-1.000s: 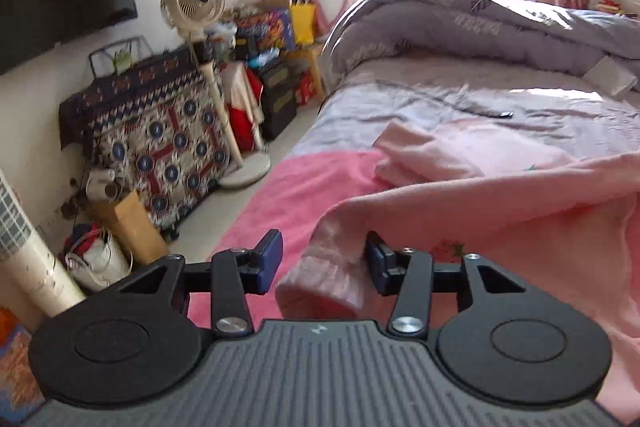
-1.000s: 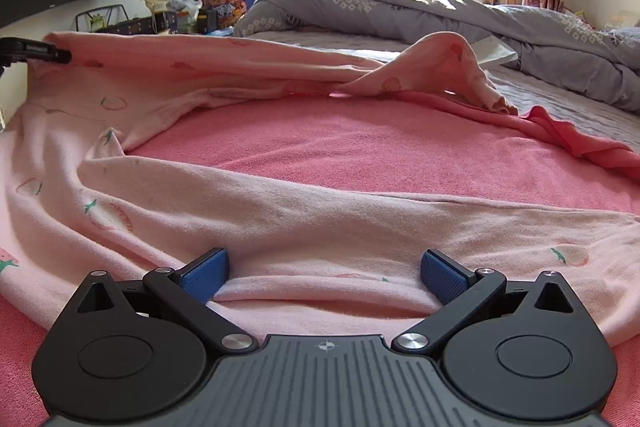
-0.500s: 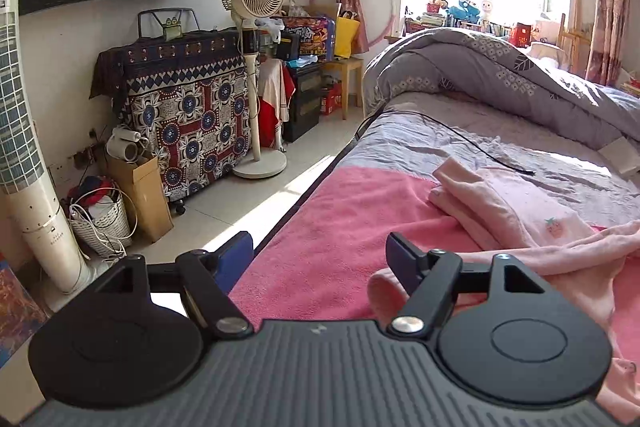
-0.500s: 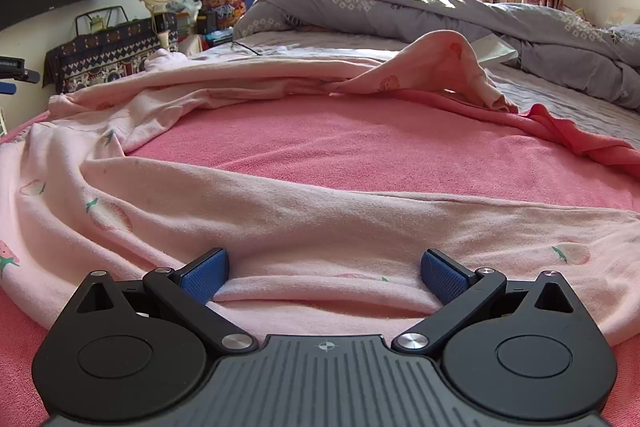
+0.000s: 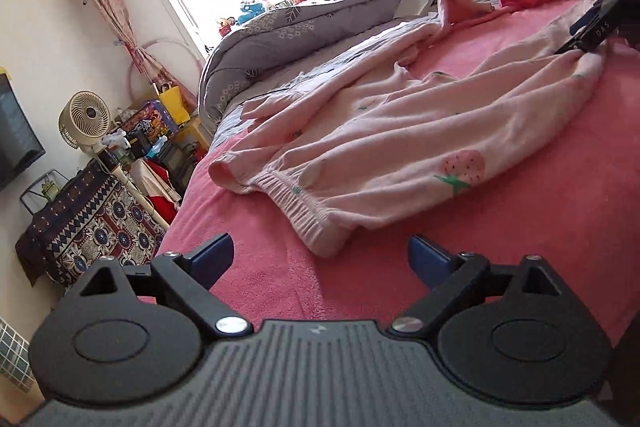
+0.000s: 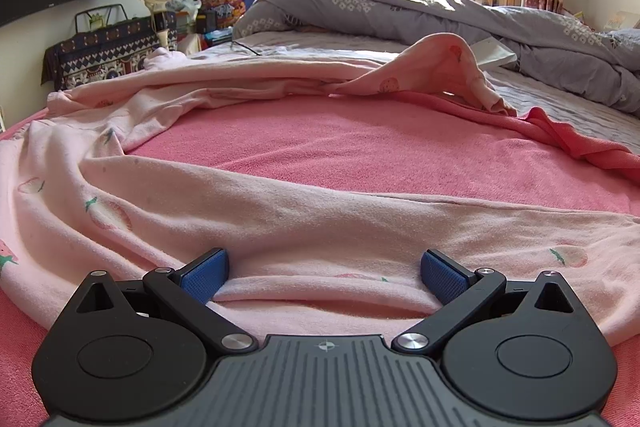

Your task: Fold clothes

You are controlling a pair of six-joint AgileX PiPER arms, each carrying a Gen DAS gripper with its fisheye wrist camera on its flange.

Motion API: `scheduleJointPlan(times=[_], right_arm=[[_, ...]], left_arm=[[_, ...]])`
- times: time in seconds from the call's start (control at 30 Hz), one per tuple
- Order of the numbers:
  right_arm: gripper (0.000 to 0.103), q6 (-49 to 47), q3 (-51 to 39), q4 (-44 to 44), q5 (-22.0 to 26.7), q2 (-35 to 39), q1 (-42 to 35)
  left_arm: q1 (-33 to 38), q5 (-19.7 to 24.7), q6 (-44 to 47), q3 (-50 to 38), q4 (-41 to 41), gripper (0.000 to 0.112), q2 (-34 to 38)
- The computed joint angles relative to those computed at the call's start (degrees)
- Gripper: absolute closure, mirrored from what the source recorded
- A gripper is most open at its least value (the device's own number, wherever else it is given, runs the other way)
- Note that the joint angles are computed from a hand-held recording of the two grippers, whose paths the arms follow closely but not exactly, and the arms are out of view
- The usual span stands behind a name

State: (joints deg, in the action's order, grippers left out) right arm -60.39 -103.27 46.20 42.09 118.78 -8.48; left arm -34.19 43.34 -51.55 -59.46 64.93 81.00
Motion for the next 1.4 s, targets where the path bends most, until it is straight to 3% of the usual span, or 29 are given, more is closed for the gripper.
scheduleJointPlan(times=[0.03, 0.13, 0.2, 0.27, 0.33, 0.4, 0.53, 0.57, 0.6, 0.67, 0.8, 0.9, 0.97, 1.1, 1.23, 1.33, 1.4], right_arm=[[0.000, 0.0, 0.0, 0.0, -0.1, 0.0, 0.0], [0.000, -0.1, 0.1, 0.0, -0.3, -0.1, 0.0], [0.000, -0.1, 0.0, 0.0, -0.1, 0.0, -0.1], [0.000, -0.2, -0.1, 0.1, 0.0, 0.1, -0.1], [0.000, -0.2, -0.2, 0.1, 0.0, 0.1, -0.2], [0.000, -0.3, 0.0, 0.2, -0.1, 0.1, -0.2], [0.000, -0.4, -0.1, 0.4, 0.1, 0.1, -0.3], [0.000, -0.4, -0.1, 0.4, 0.1, 0.1, -0.3], [0.000, -0.4, -0.3, 0.3, 0.2, 0.3, -0.3], [0.000, -0.2, -0.6, 0.3, 0.5, 0.4, -0.4], [0.000, -0.7, 1.9, 1.3, -1.3, -1.2, -0.5], [0.000, -6.3, 9.4, 7.7, -5.0, -5.8, -2.3], [0.001, -12.0, 13.8, 14.2, -5.4, -8.2, -5.1], [0.002, -14.8, 17.0, 17.7, -11.0, -9.7, -10.6], [0.015, 2.0, 7.1, 9.2, -11.8, -3.7, -16.7], [0.019, 15.6, -4.2, 1.4, -9.0, 2.7, -19.0], [0.020, 18.0, -9.5, -0.5, -8.1, 5.8, -18.9]], left_arm=[[0.6, -1.4, -0.6, -0.6, 0.1, 0.016, 1.1], [0.5, 1.2, -8.0, -4.5, 5.8, 0.018, 7.5], [0.4, 5.1, -14.4, -6.7, 10.4, 0.037, 12.0], [1.1, 6.7, -16.4, -8.8, 10.3, 0.071, 14.4], [1.1, 9.2, -18.2, -9.5, 10.7, 0.089, 14.9], [0.3, 12.0, -19.9, -8.3, 13.1, 0.089, 13.1], [-1.8, 15.4, -16.7, -5.6, 13.6, 0.077, 6.9], [-2.9, 17.7, -15.5, -5.2, 13.7, 0.083, 6.1], [-4.1, 21.6, -15.7, -4.2, 14.7, 0.083, 5.9], [-3.3, 24.4, -16.1, -2.0, 12.9, 0.083, 4.4], [-1.2, 24.3, -18.5, 2.0, 6.0, 0.083, -0.5], [-4.8, 25.5, -18.7, 3.0, 7.0, 0.079, -1.8], [-6.5, 24.3, -18.2, 1.7, 7.2, 0.068, -1.5], [-8.2, 17.0, -19.6, -3.1, 8.5, 0.063, 2.3], [-7.2, 7.8, -21.0, -8.8, 6.8, 0.054, 8.1], [-6.0, 4.5, -20.9, -11.8, 3.3, 0.053, 12.7], [-5.3, 3.7, -21.3, -12.5, 1.2, 0.053, 14.9]])
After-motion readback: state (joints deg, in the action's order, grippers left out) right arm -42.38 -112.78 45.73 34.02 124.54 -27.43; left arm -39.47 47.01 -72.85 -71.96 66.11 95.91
